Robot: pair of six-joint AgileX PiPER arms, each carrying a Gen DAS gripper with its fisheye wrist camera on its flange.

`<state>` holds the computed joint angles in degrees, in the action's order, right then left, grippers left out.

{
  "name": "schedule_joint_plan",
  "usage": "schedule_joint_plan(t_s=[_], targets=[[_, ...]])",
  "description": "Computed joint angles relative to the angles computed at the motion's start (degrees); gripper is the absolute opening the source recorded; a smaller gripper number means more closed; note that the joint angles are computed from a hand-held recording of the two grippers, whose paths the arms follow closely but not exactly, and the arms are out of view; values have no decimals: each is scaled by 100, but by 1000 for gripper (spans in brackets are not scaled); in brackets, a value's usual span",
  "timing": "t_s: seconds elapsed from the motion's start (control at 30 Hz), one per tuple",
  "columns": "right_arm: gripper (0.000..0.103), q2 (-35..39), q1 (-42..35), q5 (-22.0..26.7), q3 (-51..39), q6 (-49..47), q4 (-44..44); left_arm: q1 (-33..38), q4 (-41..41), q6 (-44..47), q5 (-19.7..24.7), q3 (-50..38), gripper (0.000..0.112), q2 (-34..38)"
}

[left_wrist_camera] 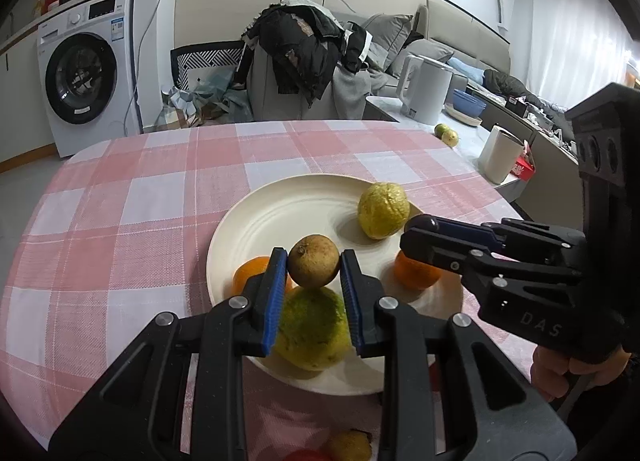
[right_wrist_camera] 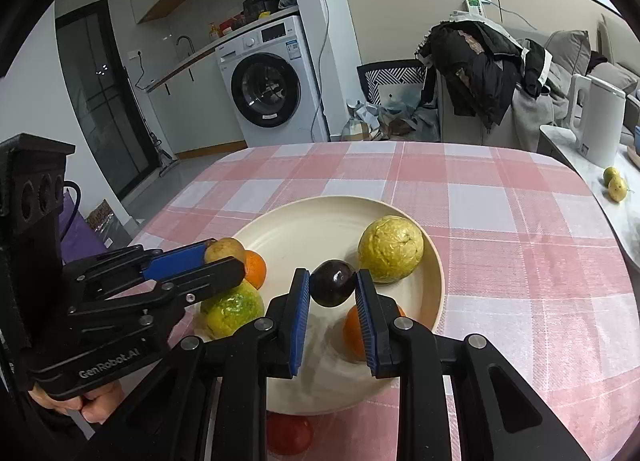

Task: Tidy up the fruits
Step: 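Carry the plum and brown fruit onto the cream plate and open both tools, then withdraw both open tools from the plate toward the loose fruit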

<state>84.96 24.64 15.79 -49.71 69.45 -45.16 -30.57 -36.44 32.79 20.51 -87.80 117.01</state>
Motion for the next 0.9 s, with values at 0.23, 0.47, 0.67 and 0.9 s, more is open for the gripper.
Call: schedule_joint_plan(t_s=[0.23, 0.47, 0.67, 0.9], targets=[[24, 161, 93, 115, -119, 139, -151, -12, 256, -243, -47, -109, 24, 126], [24, 277, 104, 174, -192, 36, -19, 12, -84, 20, -109, -16, 25, 114], [39, 45, 268, 455, -42, 651, -586, 65, -704, 525, -475, 572, 61, -301], [73, -628, 747, 1018, 476, 1892, -1610, 152, -1917, 1574, -1122, 1718, 102, -1142]])
